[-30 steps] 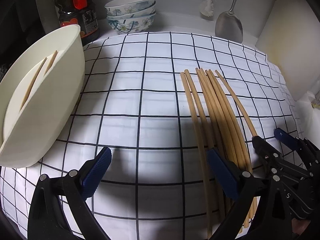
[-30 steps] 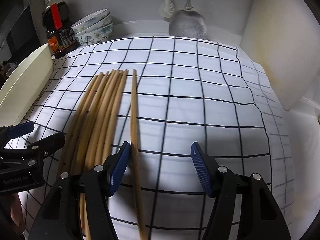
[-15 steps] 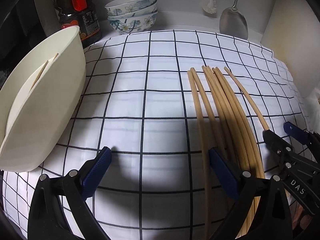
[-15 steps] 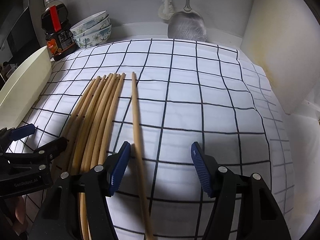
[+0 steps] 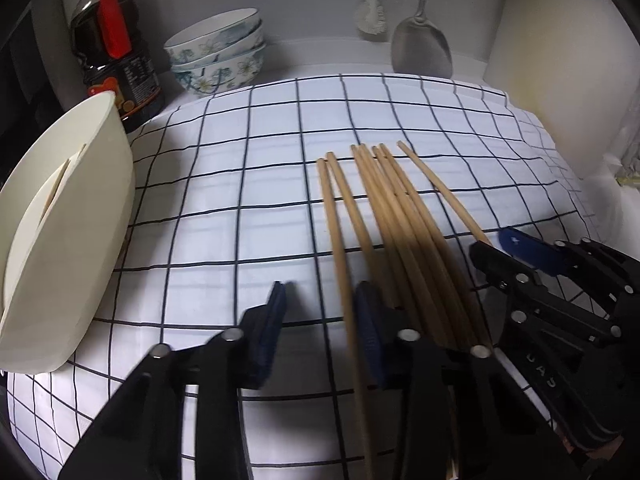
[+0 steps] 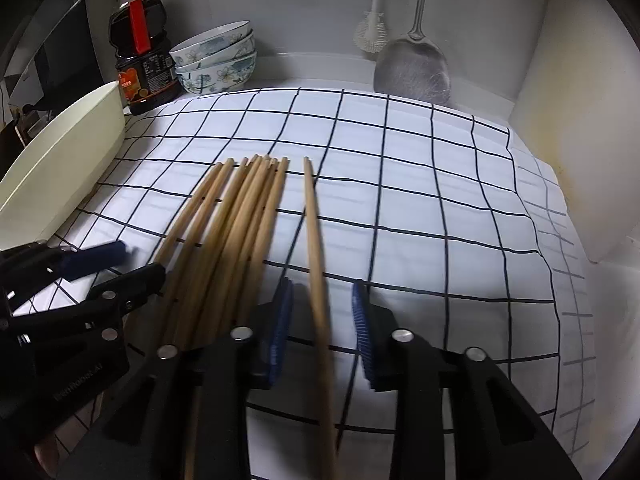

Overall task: Organize utensils
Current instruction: 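Close the left gripper on a chopstick while the right gripper grasps another, then carry both held chopsticks over the white basin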

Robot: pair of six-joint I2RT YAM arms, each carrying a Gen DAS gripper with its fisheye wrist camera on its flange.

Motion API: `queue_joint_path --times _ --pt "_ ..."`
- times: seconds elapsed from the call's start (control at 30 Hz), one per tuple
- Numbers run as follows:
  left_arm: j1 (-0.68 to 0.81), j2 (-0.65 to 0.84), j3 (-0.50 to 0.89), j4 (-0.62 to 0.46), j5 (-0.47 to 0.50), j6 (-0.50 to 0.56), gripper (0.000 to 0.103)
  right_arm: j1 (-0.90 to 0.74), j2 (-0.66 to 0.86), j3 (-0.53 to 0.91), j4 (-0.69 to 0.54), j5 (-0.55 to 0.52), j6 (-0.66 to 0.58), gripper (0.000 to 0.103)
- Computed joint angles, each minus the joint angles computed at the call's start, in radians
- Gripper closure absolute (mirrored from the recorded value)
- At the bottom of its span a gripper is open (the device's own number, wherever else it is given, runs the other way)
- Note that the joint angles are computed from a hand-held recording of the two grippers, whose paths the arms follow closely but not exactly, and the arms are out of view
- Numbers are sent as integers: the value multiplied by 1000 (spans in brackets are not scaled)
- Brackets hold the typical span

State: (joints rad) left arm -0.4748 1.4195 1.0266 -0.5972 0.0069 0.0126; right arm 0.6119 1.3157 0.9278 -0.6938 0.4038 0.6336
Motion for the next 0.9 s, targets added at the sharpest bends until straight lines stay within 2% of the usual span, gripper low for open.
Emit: queue_joint_path --times 0.03,0.1,0.17,0.3,0.47,0.67,0.9 --pt "-3 -1 0 -3 3 4 82 4 5 5 -2 1 4 81" --pt "-5 3 8 -13 9 13 94 15 16 15 -11 15 14 93" --pt "-2 13 23 -29 16 19 95 18 25 22 -17 23 13 96" --pt "17 39 62 -75 45 21 96 -10 13 25 -21 -25 18 97" --pt "54 48 106 -160 90 34 96 -17 -33 18 -46 -91 97 97" --pt "110 1 157 -265 141 86 96 56 -72 69 -123 -76 223 97" --pt "255 -42 281 -415 238 219 96 168 -44 218 -230 -19 357 97"
